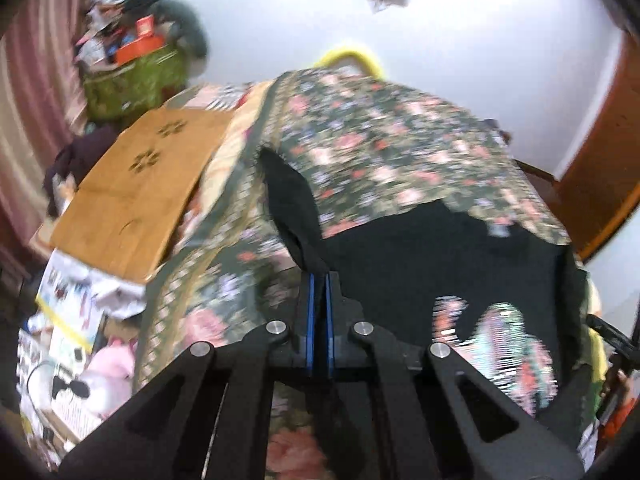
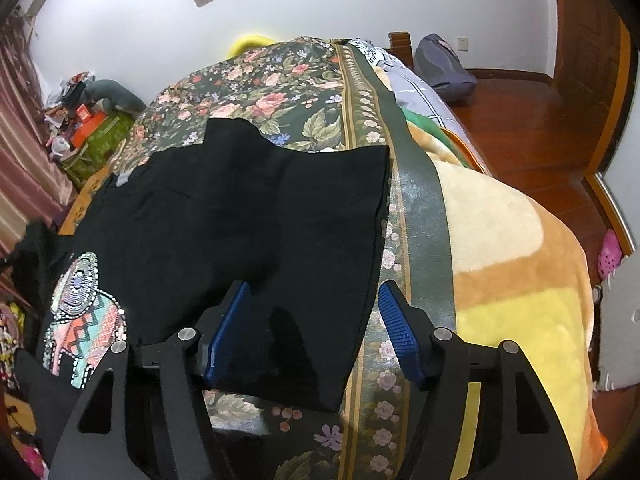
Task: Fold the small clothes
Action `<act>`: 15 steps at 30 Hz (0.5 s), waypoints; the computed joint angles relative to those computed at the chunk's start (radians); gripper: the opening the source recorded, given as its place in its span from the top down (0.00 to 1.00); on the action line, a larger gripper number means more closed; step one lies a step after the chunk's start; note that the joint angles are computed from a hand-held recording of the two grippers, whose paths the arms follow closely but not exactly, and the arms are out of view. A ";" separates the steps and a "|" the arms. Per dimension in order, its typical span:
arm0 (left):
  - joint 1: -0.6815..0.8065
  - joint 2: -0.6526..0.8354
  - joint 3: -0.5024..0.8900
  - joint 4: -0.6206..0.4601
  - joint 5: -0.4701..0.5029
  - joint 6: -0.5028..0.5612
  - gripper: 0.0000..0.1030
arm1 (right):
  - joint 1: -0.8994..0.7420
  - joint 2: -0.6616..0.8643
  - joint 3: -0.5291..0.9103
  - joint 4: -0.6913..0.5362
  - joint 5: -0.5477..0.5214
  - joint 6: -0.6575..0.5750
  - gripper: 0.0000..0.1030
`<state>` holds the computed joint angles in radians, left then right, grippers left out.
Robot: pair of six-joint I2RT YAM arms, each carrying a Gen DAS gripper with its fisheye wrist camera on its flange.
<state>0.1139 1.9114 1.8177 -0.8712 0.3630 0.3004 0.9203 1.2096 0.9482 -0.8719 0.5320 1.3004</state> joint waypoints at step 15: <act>-0.263 -0.034 -0.220 0.019 -0.029 0.015 0.96 | -0.069 -0.022 -0.090 0.110 -0.056 -0.065 0.54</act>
